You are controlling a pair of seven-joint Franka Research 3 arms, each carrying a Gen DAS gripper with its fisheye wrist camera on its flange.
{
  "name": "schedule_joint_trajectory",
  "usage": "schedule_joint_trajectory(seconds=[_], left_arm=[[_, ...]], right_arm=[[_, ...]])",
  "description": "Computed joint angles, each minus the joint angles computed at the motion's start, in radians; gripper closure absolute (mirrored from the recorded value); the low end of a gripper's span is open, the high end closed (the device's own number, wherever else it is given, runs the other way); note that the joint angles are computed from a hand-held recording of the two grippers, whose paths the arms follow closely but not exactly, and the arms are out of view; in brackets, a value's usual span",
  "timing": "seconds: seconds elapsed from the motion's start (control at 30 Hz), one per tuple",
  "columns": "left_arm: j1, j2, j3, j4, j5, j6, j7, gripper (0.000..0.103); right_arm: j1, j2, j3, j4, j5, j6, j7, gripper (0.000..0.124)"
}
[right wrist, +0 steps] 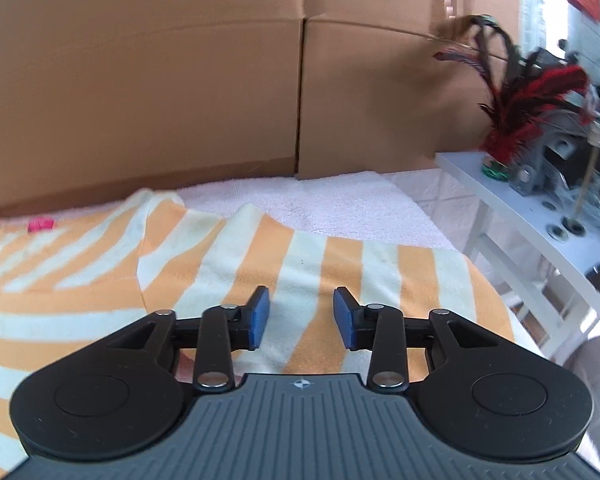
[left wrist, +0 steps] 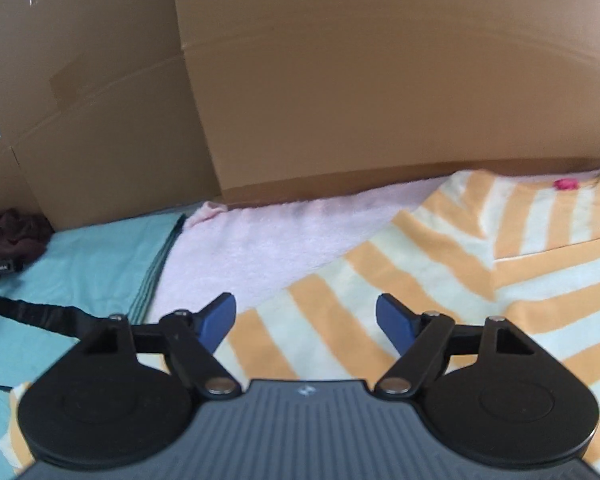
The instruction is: Fold clothes
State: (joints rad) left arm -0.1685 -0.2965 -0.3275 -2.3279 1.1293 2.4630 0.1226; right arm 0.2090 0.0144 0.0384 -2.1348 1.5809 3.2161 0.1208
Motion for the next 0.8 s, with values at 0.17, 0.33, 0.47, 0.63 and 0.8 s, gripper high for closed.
schedule_joint_trajectory(seconds=[0.17, 0.33, 0.47, 0.63, 0.8], left_arm=[[-0.062, 0.074, -0.053, 0.066, 0.084, 0.056, -0.013, 0.013], [-0.141, 0.237, -0.05, 0.171, 0.076, -0.044, 0.115, 0.009], [-0.153, 0.158, 0.001, 0.096, 0.034, -0.056, 0.074, 0.001], [-0.14, 0.005, 0.004, -0.033, -0.033, 0.022, -0.057, 0.004], [-0.154, -0.027, -0.09, -0.074, -0.059, -0.02, -0.022, 0.002]], right_arm=[[0.025, -0.2, -0.008, -0.158, -0.118, -0.368, 0.083, 0.078], [0.073, -0.237, -0.022, -0.229, -0.24, -0.404, 0.124, 0.084], [0.069, -0.245, -0.022, -0.265, -0.301, -0.255, 0.184, 0.094], [0.086, -0.417, -0.158, -0.38, -0.222, -0.444, 0.082, 0.086], [0.047, -0.536, -0.157, -0.518, -0.303, -0.477, -0.001, 0.082]])
